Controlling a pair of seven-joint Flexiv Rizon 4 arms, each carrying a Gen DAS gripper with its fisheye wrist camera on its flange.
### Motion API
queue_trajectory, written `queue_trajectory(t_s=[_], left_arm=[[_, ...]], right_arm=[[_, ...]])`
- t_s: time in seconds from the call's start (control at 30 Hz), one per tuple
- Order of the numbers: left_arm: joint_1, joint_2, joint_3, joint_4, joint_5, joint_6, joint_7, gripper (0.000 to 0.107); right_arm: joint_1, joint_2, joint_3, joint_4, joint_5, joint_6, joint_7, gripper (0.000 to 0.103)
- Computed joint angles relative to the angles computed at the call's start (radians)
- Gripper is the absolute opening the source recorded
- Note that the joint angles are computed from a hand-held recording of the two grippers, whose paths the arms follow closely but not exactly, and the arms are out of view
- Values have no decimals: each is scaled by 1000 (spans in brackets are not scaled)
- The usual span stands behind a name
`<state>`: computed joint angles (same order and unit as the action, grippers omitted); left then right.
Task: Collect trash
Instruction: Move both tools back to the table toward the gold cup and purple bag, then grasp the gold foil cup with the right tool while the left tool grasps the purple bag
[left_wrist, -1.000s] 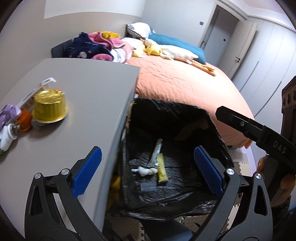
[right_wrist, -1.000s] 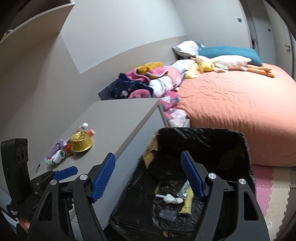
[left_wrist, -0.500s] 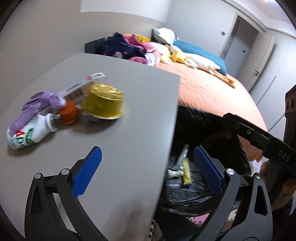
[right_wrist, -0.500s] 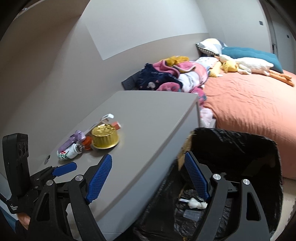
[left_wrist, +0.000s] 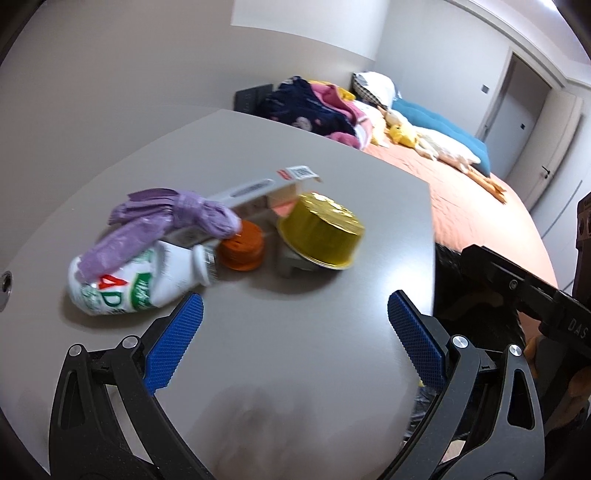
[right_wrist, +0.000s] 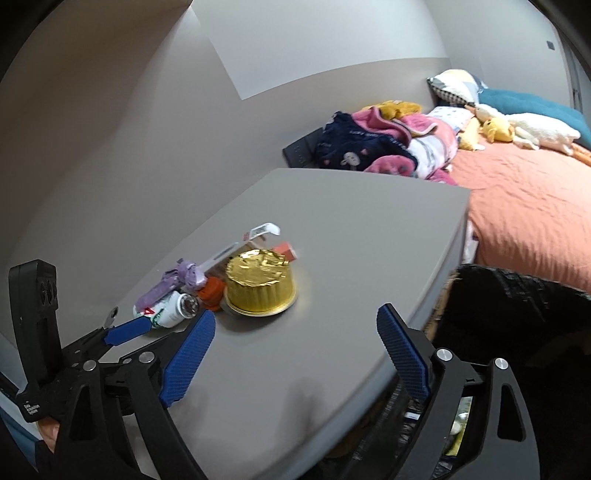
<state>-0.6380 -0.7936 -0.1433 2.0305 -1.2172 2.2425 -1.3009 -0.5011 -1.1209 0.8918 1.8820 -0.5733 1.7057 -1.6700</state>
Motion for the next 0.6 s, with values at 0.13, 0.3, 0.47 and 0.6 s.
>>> queue_trajectory(t_s=[0.13, 0.3, 0.47, 0.6], left_arm=[[9, 2, 10, 7, -15, 16, 8, 97], [32, -1, 13, -3, -40, 26, 54, 97], [68, -13, 2, -26, -71, 38, 123, 97], [92, -40, -16, -75, -143, 49, 232, 97]], right_arm=[[34, -14, 3, -26, 12, -19, 5, 90], [85, -24, -4, -64, 41, -38, 0, 90], [130, -41, -4, -114, 81, -72, -17, 90], [163, -53, -5, -153, 124, -101, -42, 90]])
